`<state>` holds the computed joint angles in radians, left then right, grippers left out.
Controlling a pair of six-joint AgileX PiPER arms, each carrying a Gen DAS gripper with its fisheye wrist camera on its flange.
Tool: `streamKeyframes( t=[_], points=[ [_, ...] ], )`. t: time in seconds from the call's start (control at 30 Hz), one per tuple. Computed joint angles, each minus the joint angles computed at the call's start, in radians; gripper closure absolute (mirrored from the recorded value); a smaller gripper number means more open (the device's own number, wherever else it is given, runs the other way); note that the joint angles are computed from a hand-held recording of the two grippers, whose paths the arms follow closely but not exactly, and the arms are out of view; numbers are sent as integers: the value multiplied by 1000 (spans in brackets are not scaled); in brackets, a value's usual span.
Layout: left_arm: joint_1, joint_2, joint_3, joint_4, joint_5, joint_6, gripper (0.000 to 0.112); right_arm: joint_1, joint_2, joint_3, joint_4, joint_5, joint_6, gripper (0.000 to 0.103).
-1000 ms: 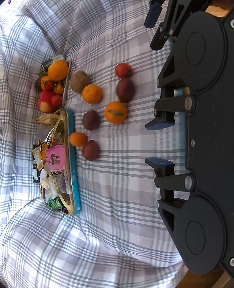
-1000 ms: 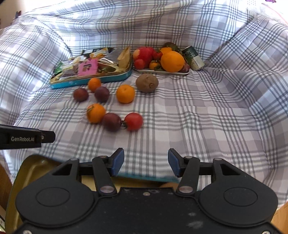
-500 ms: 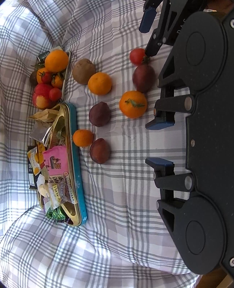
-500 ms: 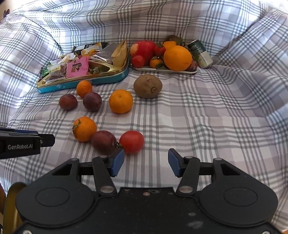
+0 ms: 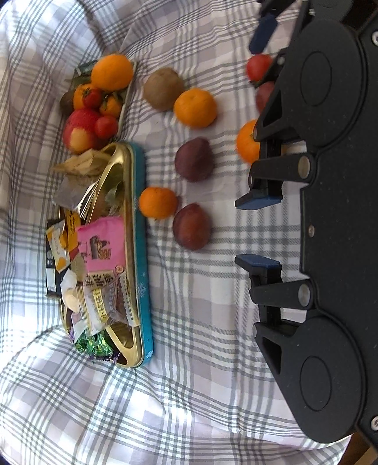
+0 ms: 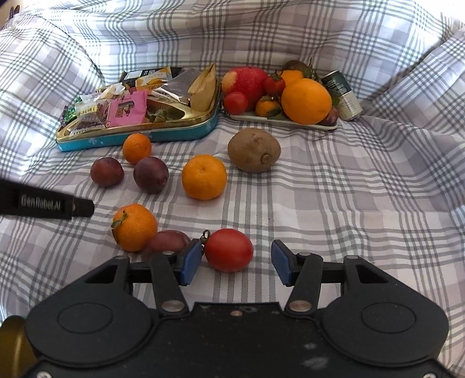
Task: Organize fruits
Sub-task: 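Grasp the dark plum with the left tool while the right tool grasps a tomato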
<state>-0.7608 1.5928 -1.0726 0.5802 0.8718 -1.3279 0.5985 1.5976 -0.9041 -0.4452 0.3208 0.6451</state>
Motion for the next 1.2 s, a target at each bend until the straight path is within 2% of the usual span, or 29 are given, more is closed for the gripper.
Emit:
streamKeyframes(
  t=[0.13,0.23,0.37,0.47,0.63,0.8,0.93,1.03,1.2],
  points=[
    [42,15,-7,4,-26,19,70,-8,27,-10,24,-4,-2,48],
    [61,24,-15,10,-50,40,70,0,33,-6,-43,-15,63,49],
    [83,26,-10,29,-101,40,70,14,29,14,-132,-40,128,57],
    [102,28,-8,34,-131,32,70,25,25,27,-214,-48,200,58],
    [131,47,-16,37,-175,48,68,19,25,30,-200,-59,187,58],
    [135,88,-36,62,-182,46,61,19,22,36,-219,-63,206,58],
    [161,112,-42,-9,-215,111,60,24,22,40,-258,-65,248,58],
    [156,125,-48,0,-210,99,61,27,21,45,-284,-69,276,58],
    [135,119,-49,12,-188,67,63,36,13,53,-305,-72,277,67]
  ],
)
